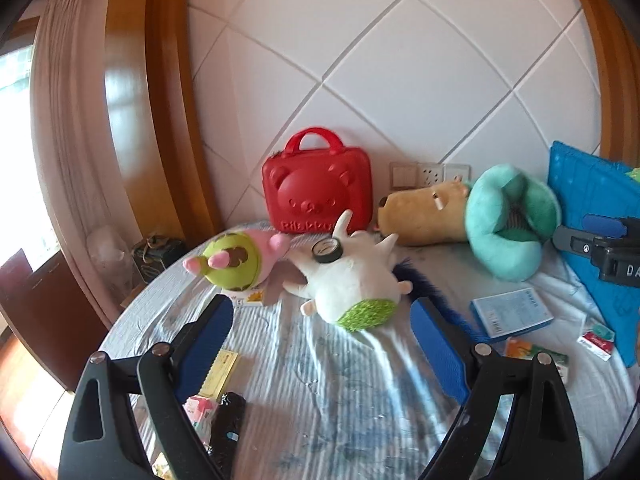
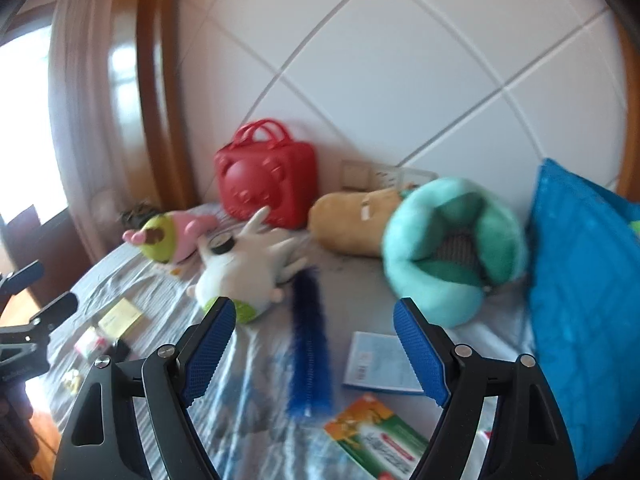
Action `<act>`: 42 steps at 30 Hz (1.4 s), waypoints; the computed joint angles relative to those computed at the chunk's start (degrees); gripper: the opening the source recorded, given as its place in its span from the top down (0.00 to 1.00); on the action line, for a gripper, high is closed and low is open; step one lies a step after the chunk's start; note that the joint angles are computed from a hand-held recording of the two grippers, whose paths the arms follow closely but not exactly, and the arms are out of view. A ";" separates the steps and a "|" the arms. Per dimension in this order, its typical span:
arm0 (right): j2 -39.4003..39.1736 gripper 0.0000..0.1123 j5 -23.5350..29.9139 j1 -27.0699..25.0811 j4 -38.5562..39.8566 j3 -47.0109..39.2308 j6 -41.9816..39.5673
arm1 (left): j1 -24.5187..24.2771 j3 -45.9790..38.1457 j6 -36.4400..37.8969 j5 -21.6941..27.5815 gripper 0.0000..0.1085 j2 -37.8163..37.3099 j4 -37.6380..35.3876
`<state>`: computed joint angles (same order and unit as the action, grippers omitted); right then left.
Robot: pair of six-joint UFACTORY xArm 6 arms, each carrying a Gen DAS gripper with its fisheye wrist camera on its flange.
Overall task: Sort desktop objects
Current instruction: 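Withdraw both tools and move them toward the white glove plush, then close the right tool on a finger of the white glove plush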
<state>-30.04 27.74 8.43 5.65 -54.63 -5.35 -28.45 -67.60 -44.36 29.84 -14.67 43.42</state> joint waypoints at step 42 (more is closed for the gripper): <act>73.40 0.63 14.75 3.67 6.84 -71.47 16.83 | 13.04 -26.48 43.16 -11.59 0.16 36.79 -36.13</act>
<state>43.36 42.49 12.10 12.50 -126.10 11.48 -15.40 -94.08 -1.20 18.25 22.12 7.28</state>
